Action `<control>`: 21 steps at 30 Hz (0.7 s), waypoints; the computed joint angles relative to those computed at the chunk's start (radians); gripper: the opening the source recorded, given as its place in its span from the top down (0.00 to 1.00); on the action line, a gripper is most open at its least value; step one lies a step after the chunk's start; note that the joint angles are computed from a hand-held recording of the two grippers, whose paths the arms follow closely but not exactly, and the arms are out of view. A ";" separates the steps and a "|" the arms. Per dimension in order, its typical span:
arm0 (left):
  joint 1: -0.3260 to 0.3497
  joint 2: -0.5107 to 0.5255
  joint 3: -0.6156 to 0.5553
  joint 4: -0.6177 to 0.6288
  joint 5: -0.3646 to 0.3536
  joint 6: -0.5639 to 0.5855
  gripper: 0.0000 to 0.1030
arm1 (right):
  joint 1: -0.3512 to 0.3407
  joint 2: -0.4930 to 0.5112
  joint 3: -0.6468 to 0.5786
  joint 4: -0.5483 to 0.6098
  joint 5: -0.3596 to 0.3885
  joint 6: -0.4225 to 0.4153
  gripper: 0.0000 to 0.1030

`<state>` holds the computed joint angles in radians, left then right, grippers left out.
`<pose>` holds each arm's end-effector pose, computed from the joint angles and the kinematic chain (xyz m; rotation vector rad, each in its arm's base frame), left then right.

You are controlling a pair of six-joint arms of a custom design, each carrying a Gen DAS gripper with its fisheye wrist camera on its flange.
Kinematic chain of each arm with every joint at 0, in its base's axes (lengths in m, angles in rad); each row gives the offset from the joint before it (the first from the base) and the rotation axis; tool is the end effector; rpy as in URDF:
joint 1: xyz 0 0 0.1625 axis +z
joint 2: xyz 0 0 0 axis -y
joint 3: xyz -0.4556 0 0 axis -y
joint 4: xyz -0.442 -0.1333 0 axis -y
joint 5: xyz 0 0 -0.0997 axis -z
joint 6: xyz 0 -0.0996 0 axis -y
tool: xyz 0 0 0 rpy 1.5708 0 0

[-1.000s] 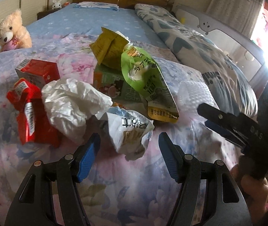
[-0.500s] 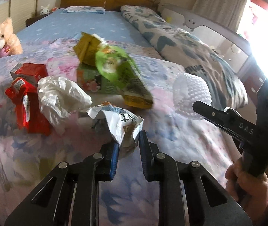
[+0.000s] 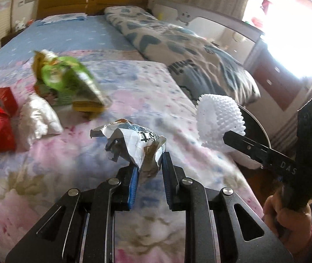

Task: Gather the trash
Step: 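Carry the white wrapper and white foam net to the bin and release both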

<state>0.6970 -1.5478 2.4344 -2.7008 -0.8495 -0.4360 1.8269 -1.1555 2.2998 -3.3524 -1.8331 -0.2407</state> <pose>-0.1825 -0.4124 0.2269 0.4448 2.5485 -0.8443 0.2316 -0.4604 0.1590 0.5598 -2.6934 0.9094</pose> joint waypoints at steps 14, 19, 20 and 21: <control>-0.052 0.117 -0.040 -0.032 -0.071 0.047 0.82 | -0.060 -0.189 0.124 -0.048 -0.064 0.001 0.78; -0.068 0.156 -0.057 -0.043 -0.086 0.065 0.82 | -0.078 -0.228 0.142 -0.049 -0.076 -0.001 0.78; -0.070 0.165 -0.062 -0.047 -0.091 0.070 0.82 | -0.084 -0.236 0.145 -0.050 -0.077 -0.001 0.78; -0.072 0.170 -0.064 -0.049 -0.095 0.073 0.82 | -0.089 -0.242 0.148 -0.050 -0.076 0.000 0.78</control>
<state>0.6248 -1.3781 2.3705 -2.7502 -0.9445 -0.3627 1.7382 -1.3980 2.4476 -3.4023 -1.9091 -0.2411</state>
